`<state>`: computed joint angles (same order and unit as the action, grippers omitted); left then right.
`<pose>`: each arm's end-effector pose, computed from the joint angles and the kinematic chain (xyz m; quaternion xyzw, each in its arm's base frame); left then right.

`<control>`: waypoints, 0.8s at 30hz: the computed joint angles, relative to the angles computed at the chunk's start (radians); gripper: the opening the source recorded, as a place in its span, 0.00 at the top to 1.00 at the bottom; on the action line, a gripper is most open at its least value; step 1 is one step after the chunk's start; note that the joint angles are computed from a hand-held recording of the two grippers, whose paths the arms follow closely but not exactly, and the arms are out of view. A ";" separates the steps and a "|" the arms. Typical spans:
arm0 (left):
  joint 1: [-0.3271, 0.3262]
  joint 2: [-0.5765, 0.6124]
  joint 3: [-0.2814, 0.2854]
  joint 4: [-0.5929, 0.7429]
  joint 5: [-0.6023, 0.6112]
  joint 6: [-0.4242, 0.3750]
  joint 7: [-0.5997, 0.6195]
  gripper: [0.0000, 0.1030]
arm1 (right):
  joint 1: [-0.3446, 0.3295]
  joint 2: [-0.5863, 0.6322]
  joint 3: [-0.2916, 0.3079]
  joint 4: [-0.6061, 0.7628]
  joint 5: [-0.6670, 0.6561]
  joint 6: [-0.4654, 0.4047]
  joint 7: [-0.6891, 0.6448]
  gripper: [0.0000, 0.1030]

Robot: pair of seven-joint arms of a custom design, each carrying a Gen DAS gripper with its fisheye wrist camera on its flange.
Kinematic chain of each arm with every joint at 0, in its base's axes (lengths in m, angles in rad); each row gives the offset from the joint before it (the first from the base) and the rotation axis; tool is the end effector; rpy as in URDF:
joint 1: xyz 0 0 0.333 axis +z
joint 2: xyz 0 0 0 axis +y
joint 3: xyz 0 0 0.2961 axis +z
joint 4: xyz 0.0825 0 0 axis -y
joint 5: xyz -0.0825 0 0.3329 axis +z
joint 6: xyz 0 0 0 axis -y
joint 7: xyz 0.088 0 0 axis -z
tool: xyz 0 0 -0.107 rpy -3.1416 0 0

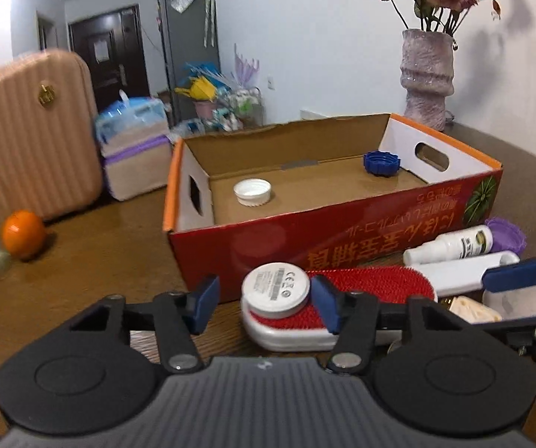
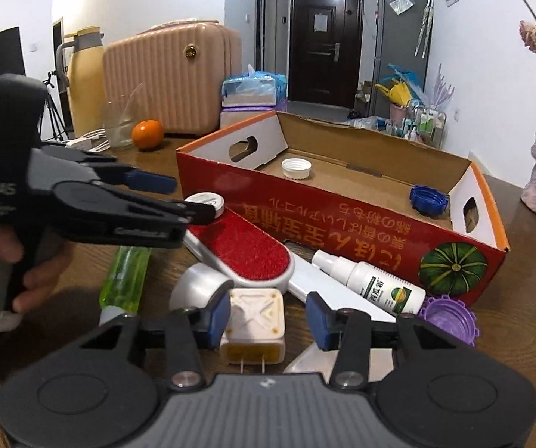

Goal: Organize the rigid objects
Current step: 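Grasp the round white lid with the left gripper while the right grasps the cream plug, then lift the white lid and cream plug and carry them over the box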

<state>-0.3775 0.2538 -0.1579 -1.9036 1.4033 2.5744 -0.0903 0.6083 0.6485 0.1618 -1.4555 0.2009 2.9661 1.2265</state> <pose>0.5047 -0.3115 0.4119 -0.6378 0.6109 -0.2940 0.3655 0.5407 0.4615 0.4197 -0.8472 0.3169 -0.1457 0.4006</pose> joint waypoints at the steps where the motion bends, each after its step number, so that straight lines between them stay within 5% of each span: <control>1: 0.010 0.003 0.004 0.001 0.001 0.030 -0.016 0.52 | -0.010 0.006 0.012 0.014 0.003 -0.018 -0.011 0.57; 3: 0.025 0.003 0.010 -0.001 0.001 0.077 -0.037 0.61 | -0.028 0.011 0.036 0.029 0.017 -0.039 -0.035 0.57; 7: 0.015 0.006 0.010 0.005 -0.005 0.058 -0.037 0.61 | -0.004 0.027 0.011 0.074 0.001 -0.134 -0.041 0.58; 12: -0.008 -0.024 0.004 -0.014 0.024 -0.022 -0.090 0.61 | 0.049 0.019 -0.050 0.043 -0.042 -0.081 0.031 0.63; 14: -0.013 -0.061 -0.007 -0.042 0.049 -0.049 -0.129 0.61 | 0.050 -0.011 -0.046 -0.009 -0.049 -0.037 0.032 0.64; 17: -0.031 -0.119 -0.044 -0.076 0.050 -0.144 -0.141 0.61 | 0.059 -0.069 -0.045 -0.133 -0.039 0.140 0.051 0.64; 24: -0.107 -0.250 -0.167 -0.155 0.070 -0.430 -0.210 0.61 | 0.210 -0.234 -0.184 -0.383 0.026 0.443 0.089 0.64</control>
